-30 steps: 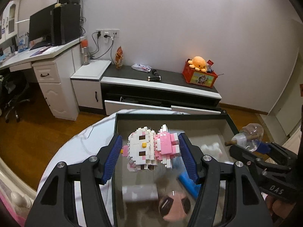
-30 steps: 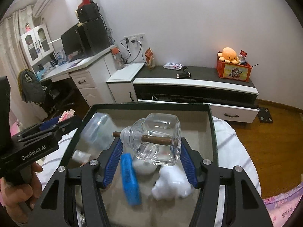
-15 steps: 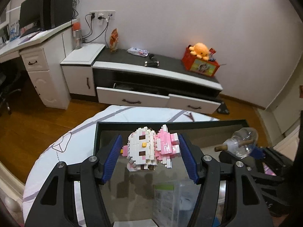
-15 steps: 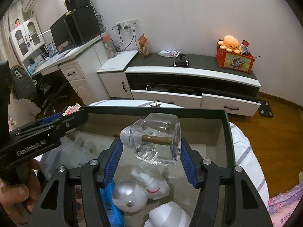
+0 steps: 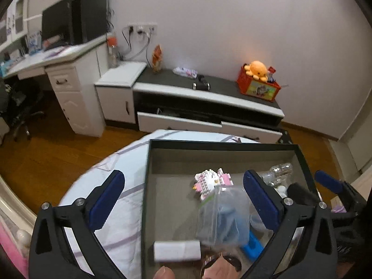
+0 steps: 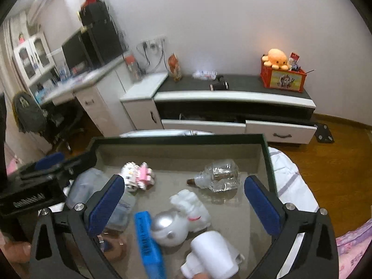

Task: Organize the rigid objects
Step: 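Carry the block figure and glass bottle into the dark box and open both grippers, then withdraw both tools from the box back over the table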

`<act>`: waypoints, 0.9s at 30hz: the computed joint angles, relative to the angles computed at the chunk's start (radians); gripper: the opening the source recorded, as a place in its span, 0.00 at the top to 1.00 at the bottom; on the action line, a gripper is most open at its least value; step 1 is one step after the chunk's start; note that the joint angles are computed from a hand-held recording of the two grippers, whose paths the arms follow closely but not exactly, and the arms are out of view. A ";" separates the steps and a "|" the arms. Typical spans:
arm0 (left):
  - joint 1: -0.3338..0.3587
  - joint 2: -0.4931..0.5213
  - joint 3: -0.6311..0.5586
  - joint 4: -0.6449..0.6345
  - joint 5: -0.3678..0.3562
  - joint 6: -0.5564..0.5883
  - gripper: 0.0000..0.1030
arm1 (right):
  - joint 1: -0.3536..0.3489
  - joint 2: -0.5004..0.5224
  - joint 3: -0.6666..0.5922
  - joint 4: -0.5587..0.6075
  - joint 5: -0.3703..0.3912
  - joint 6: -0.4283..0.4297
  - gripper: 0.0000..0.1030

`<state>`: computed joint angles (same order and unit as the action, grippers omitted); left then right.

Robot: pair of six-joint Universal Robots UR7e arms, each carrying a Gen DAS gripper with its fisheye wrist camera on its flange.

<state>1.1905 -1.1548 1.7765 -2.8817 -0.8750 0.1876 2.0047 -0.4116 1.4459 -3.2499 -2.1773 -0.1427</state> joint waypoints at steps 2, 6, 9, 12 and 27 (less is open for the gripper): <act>-0.016 -0.042 0.047 -0.026 0.001 0.000 0.00 | 0.011 -0.013 0.030 -0.042 0.009 -0.002 0.00; -0.065 -0.138 0.149 -0.067 0.028 -0.012 0.00 | 0.042 -0.045 0.099 -0.095 -0.004 0.011 0.00; -0.104 -0.209 0.223 -0.079 0.055 -0.021 0.00 | 0.063 -0.071 0.158 -0.118 -0.015 0.035 0.00; -0.146 -0.280 0.301 -0.090 0.092 -0.034 0.00 | 0.093 -0.095 0.220 -0.148 -0.037 0.056 0.00; -0.349 -0.662 0.646 0.099 0.247 -0.254 0.00 | 0.211 -0.192 0.508 -0.336 -0.098 0.145 0.00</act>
